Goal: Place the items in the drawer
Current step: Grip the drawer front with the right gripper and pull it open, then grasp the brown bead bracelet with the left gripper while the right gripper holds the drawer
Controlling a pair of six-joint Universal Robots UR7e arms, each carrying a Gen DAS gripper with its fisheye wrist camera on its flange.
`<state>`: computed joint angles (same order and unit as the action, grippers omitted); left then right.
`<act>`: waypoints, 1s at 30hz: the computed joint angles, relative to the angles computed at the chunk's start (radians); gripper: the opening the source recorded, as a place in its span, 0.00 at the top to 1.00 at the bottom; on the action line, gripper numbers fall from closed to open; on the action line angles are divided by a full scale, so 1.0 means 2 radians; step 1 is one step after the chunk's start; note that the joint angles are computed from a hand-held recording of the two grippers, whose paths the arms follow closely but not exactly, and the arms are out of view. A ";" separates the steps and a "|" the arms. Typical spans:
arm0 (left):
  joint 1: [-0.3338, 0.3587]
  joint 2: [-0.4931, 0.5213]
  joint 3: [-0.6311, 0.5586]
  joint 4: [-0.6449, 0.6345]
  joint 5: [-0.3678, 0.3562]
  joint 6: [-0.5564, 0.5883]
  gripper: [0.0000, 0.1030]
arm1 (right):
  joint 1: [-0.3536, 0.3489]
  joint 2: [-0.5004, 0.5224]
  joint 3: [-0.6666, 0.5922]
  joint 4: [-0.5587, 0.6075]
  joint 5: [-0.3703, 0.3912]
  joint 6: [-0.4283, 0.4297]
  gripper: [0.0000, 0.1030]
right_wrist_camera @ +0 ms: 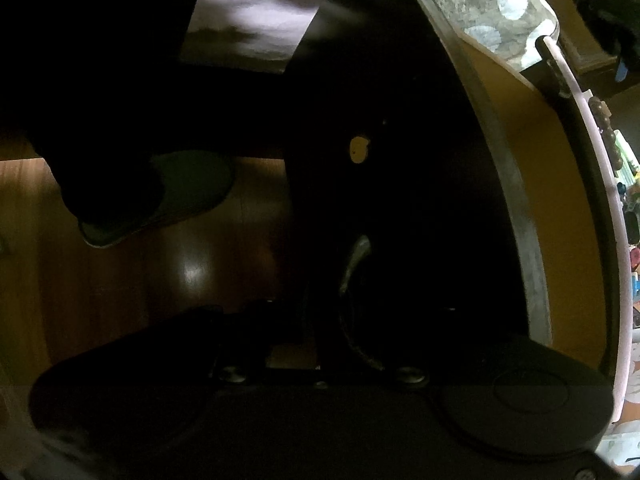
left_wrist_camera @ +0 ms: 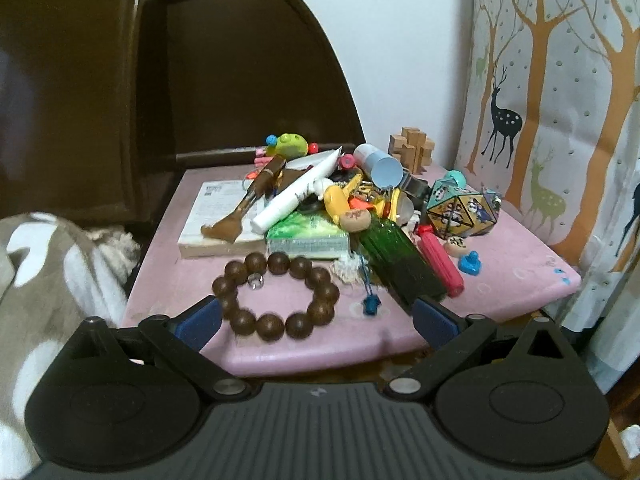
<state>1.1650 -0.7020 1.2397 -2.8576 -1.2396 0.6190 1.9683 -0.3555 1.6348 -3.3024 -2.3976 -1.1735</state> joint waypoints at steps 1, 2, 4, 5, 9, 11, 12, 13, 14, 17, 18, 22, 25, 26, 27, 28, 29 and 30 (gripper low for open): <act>0.000 0.008 -0.010 0.001 0.004 0.004 0.13 | 0.000 0.000 0.001 -0.002 0.001 0.001 0.71; -0.001 0.017 -0.020 0.004 0.010 0.009 0.19 | 0.000 0.001 0.003 -0.005 0.002 0.001 0.70; -0.002 0.031 -0.038 0.012 0.022 0.023 0.32 | -0.002 -0.002 0.009 -0.013 0.010 0.000 0.68; -0.003 0.037 -0.046 0.017 0.029 0.029 0.37 | -0.003 -0.003 0.012 -0.017 0.013 -0.001 0.67; -0.005 0.057 -0.072 0.039 0.052 0.057 0.60 | -0.003 -0.005 0.019 -0.028 0.020 -0.002 0.66; -0.005 0.064 -0.081 0.047 0.060 0.069 0.66 | -0.004 -0.004 0.019 -0.031 0.023 -0.001 0.66; -0.004 0.066 -0.083 0.048 0.058 0.073 0.67 | -0.005 -0.003 0.019 -0.033 0.025 -0.001 0.66; -0.004 0.067 -0.084 0.050 0.058 0.078 0.67 | -0.005 -0.003 0.019 -0.035 0.026 0.000 0.66; -0.005 0.067 -0.085 0.053 0.059 0.083 0.68 | -0.004 -0.003 0.020 -0.037 0.027 0.001 0.65; -0.004 0.066 -0.093 0.078 0.053 0.073 0.75 | -0.006 -0.003 0.022 -0.042 0.031 0.000 0.65; -0.004 0.064 -0.094 0.086 0.050 0.070 0.78 | -0.006 -0.003 0.023 -0.043 0.032 0.000 0.65; -0.002 0.057 -0.089 0.099 0.039 0.057 0.83 | -0.007 -0.003 0.024 -0.047 0.035 -0.002 0.64; 0.000 0.053 -0.083 0.090 0.033 0.042 0.83 | -0.007 -0.001 0.023 -0.047 0.034 -0.002 0.64; 0.001 0.051 -0.081 0.084 0.031 0.038 0.83 | -0.007 -0.001 0.022 -0.047 0.034 -0.001 0.64; 0.001 0.050 -0.080 0.079 0.029 0.035 0.83 | -0.007 -0.001 0.022 -0.048 0.034 -0.002 0.63; 0.002 0.049 -0.079 0.073 0.024 0.029 0.83 | -0.007 0.000 0.022 -0.049 0.034 -0.002 0.63; 0.003 0.047 -0.079 0.068 0.018 0.022 0.83 | -0.007 0.000 0.022 -0.050 0.034 -0.002 0.62; 0.004 0.045 -0.079 0.062 0.011 0.015 0.83 | -0.007 0.001 0.022 -0.050 0.033 -0.002 0.62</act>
<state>1.1727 -0.6123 1.0821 -2.7329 -1.2170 0.6496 1.9550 -0.3540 1.6785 -3.4031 -2.3307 -1.1779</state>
